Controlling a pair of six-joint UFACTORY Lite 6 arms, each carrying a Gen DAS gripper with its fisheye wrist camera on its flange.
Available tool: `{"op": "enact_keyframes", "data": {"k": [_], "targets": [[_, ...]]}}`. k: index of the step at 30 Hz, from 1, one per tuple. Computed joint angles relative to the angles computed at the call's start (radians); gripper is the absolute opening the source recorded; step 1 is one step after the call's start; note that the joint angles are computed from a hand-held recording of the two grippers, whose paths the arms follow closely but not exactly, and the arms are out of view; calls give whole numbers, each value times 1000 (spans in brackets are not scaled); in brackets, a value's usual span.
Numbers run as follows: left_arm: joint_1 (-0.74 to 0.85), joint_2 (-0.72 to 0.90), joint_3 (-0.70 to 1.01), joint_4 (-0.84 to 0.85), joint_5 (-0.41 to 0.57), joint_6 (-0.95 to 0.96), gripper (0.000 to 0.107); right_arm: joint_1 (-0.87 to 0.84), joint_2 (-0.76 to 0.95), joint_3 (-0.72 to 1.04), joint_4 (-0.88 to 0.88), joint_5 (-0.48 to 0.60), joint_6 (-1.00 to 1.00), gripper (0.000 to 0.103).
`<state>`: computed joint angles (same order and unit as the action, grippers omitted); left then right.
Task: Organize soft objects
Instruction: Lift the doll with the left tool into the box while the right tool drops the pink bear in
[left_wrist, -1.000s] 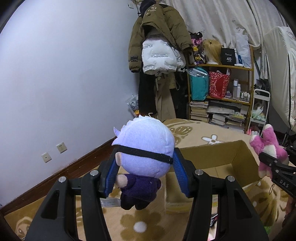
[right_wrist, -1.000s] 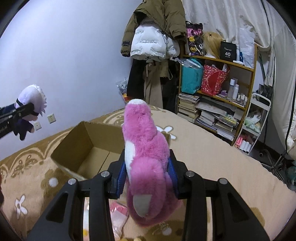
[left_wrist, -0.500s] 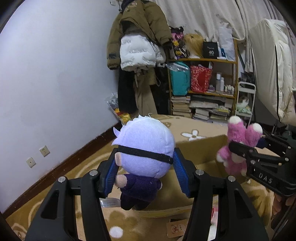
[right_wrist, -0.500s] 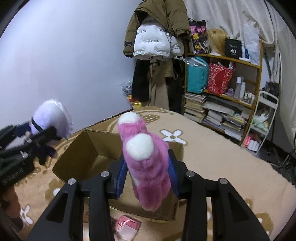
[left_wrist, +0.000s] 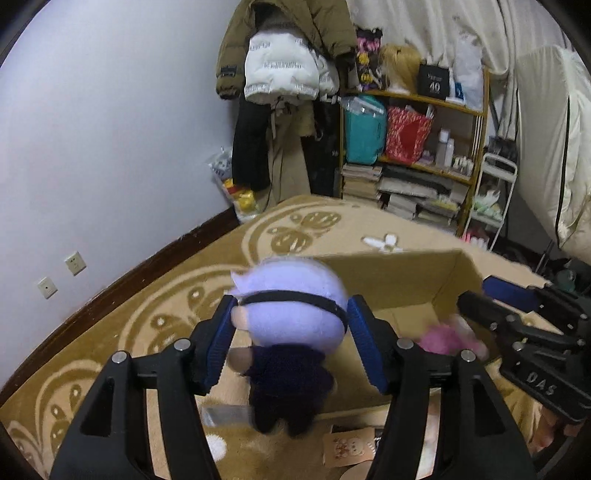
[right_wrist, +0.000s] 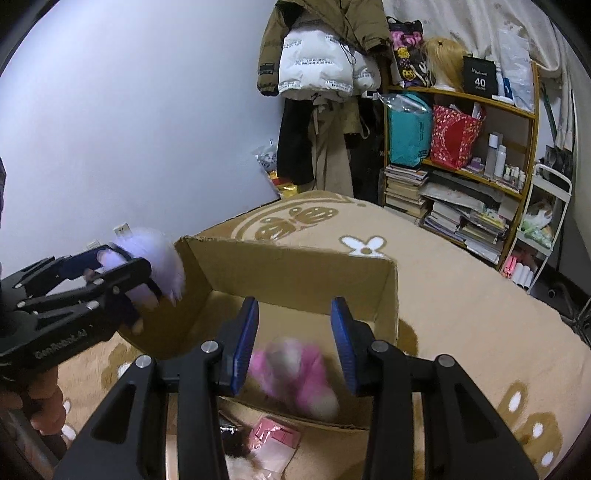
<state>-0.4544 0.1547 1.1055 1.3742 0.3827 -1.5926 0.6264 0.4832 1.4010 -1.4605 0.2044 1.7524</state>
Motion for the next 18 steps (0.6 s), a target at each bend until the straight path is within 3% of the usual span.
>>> {"op": "enact_keyframes", "data": {"k": [5, 7, 10, 13, 18], "targets": [[-15, -2, -2, -24, 36, 45, 70, 0, -12, -9, 111, 2, -107, 47], [-18, -9, 1, -54, 45, 73, 72, 7, -31, -27, 115, 14, -103, 59], [-20, -40, -20, -90, 68, 120, 73, 14, -52, -40, 158, 33, -141, 67], [-46, -84, -46, -113, 129, 179, 85, 23, -84, -61, 169, 54, -138, 87], [-71, -202, -106, -190, 169, 254, 93, 49, -148, -102, 174, 101, -121, 99]]}}
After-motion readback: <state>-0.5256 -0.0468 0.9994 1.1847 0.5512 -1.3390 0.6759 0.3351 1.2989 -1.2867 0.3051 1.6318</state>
